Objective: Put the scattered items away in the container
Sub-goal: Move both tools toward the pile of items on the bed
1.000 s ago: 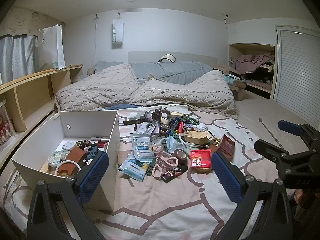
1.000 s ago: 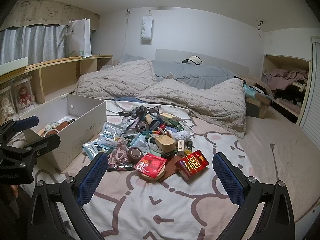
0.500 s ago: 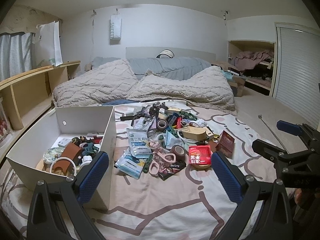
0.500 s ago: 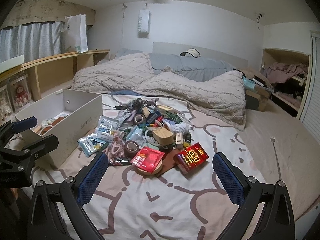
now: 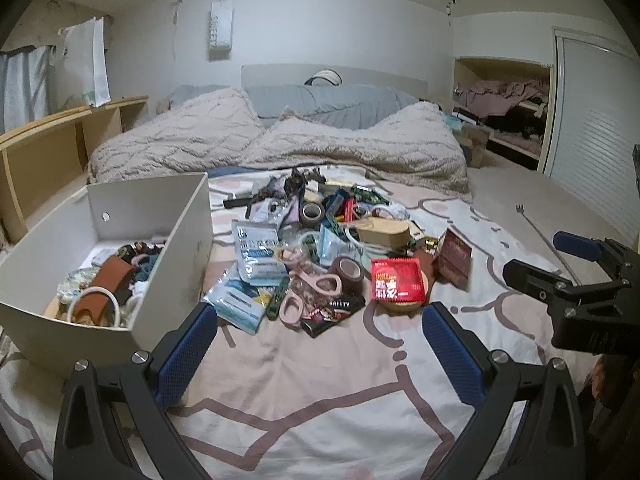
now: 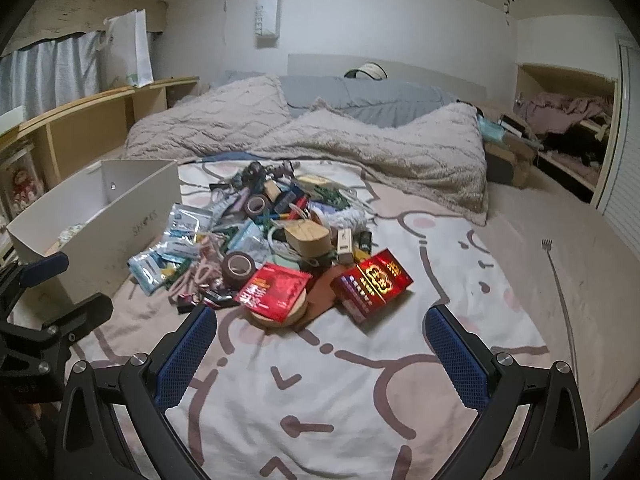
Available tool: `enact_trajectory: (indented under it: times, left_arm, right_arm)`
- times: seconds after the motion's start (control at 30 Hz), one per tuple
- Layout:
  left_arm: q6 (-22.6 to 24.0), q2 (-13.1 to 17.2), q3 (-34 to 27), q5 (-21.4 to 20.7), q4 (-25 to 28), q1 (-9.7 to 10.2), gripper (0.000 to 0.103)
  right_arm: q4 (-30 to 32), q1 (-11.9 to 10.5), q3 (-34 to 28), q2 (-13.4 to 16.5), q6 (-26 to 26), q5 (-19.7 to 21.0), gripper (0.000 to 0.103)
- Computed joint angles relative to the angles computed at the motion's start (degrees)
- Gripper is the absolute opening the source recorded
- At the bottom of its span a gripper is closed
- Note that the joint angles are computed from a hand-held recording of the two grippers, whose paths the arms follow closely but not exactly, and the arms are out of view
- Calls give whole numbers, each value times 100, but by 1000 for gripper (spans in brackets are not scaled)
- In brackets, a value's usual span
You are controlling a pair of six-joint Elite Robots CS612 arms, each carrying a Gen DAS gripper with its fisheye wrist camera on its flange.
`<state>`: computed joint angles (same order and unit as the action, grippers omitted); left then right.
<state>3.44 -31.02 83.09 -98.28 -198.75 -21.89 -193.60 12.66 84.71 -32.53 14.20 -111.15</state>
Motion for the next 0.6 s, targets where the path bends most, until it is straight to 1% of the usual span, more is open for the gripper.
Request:
enact_trajectory:
  times: [0.33, 0.5, 0.6]
  left_arm:
    - [83, 201, -243, -52, 589, -36, 103]
    - [78, 324, -370, -23, 854, -48, 103]
    - [67, 383, -429, 15, 1013, -45, 103]
  right_arm:
    - [423, -79, -146, 125, 334, 92, 103]
    - [582, -150, -207, 194, 720, 146, 103]
    - [758, -174, -278, 243, 910, 100, 103]
